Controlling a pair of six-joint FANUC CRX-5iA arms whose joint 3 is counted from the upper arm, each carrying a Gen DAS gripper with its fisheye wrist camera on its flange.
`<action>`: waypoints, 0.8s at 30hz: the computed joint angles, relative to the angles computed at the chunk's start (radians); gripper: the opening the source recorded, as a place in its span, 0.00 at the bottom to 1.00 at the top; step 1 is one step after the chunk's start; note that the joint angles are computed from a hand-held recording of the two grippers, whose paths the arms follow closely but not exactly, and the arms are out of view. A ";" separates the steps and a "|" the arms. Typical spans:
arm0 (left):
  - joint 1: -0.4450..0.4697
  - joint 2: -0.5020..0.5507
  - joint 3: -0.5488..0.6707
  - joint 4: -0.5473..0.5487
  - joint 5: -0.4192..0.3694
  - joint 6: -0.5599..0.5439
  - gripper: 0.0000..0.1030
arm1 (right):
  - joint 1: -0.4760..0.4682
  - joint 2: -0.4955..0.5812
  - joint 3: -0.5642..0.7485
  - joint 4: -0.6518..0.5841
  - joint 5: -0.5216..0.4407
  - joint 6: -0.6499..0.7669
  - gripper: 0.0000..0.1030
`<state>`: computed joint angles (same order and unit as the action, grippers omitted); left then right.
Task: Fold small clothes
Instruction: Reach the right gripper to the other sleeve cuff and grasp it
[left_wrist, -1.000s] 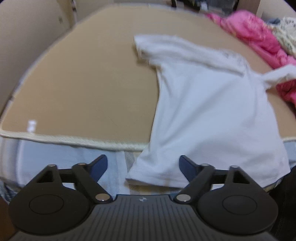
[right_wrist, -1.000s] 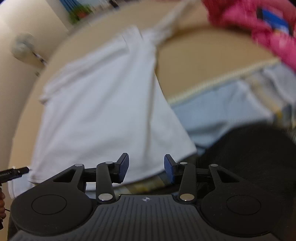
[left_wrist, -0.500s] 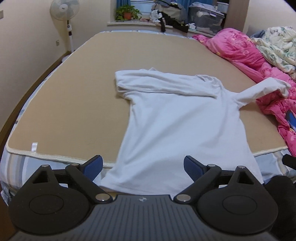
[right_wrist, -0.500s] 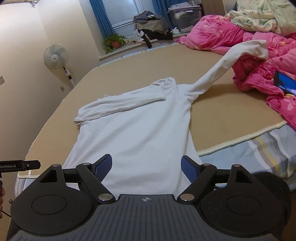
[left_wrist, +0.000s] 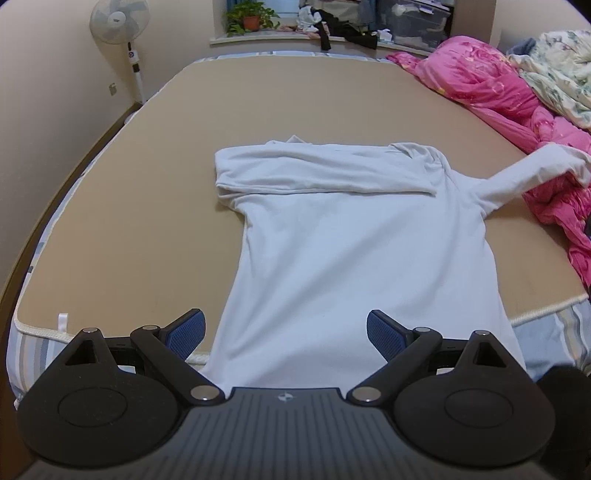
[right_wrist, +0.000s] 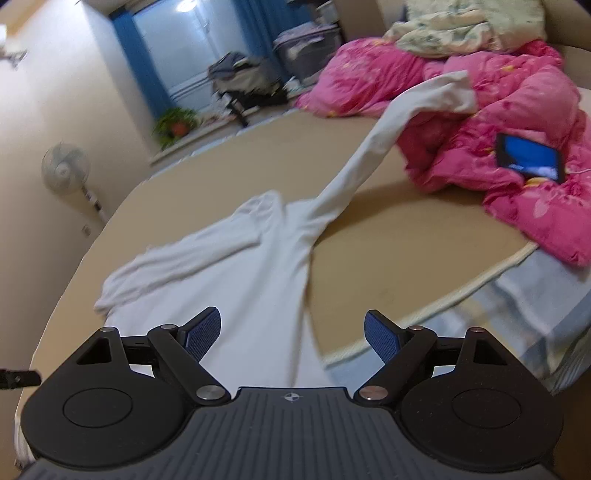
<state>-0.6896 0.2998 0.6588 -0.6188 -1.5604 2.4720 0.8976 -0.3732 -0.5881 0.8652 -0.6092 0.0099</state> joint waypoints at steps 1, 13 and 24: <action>0.006 0.012 0.017 0.008 -0.003 -0.013 0.94 | -0.028 0.005 -0.002 0.009 0.022 -0.004 0.83; 0.023 0.177 0.243 0.000 -0.093 -0.117 0.94 | -0.332 0.133 0.015 0.235 0.287 -0.121 0.83; 0.032 0.288 0.381 0.004 -0.138 -0.201 0.94 | -0.472 0.224 0.022 0.306 0.396 -0.261 0.83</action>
